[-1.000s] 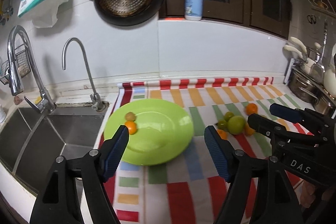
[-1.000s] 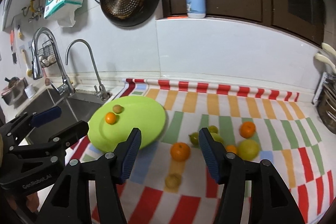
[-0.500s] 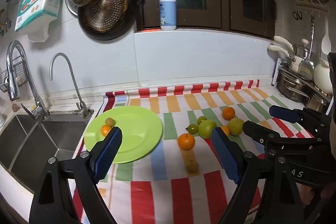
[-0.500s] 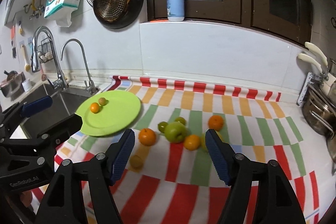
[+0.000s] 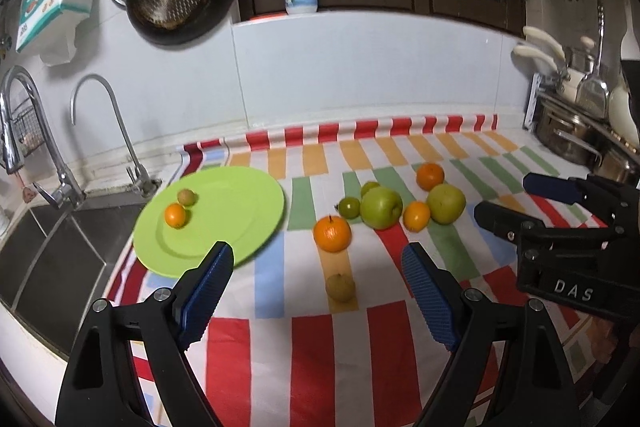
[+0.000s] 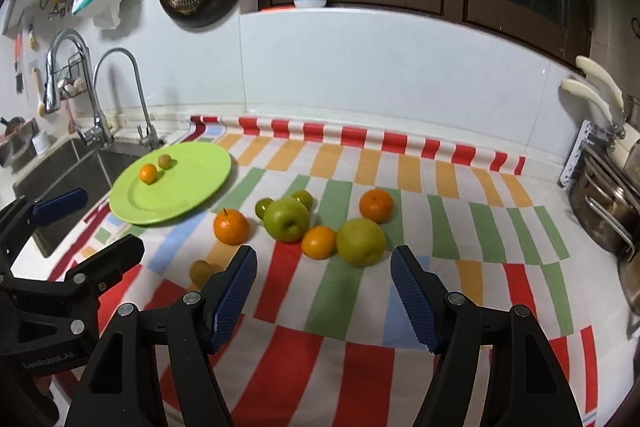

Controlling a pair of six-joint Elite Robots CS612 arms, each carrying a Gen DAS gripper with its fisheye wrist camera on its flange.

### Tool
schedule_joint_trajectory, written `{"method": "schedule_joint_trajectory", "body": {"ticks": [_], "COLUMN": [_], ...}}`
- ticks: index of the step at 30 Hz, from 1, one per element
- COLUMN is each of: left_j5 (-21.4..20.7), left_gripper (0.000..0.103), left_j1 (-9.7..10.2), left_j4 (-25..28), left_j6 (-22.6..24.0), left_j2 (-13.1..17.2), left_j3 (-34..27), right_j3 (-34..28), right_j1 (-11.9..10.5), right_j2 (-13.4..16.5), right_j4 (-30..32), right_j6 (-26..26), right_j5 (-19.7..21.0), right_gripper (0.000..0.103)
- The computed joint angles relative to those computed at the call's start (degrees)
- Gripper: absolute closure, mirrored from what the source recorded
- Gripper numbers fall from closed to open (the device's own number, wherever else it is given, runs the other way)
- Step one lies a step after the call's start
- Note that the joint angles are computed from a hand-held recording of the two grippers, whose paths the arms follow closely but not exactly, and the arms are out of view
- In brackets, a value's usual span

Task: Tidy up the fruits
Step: 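Withdraw both open tools from the plate back over the fruits, then grasp the small brown pear with the left gripper while the right grasps the large yellow-green pear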

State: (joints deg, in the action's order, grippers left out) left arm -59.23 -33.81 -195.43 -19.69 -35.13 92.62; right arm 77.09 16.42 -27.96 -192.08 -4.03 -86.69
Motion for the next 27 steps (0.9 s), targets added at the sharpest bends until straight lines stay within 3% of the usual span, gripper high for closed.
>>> {"method": "schedule_joint_trajectory", "body": {"ticks": [7,9,14,27], "left_j5": [-1.76,-2.96,-6.79,-11.56], "left_gripper": [0.028,0.036,0.042,0.061], "left_j1": [0.65,0.93,1.79,2.92], "left_j4": [5.21,7.05,11.58,18.29], "left_j6": [-1.53,-1.94,-2.75,-2.12], "left_j2": [1.11,1.48,2.42,4.42], "left_j3": [-2.05,-2.83,-4.89,-8.87], "right_j3": [-2.54,-3.58,-5.99,-12.43], "right_j1": [-0.50,-0.58,-0.78,-1.31], "right_j2": [1.69,2.29,3.66,7.03], "right_j4": [4.10,5.58,8.54,16.16], "right_j6": [-0.33,-0.55,-1.03,-1.13], "right_j5": [0.71,0.84,0.39,-1.26], "right_gripper": [0.033,0.033,0.033,0.033]}}
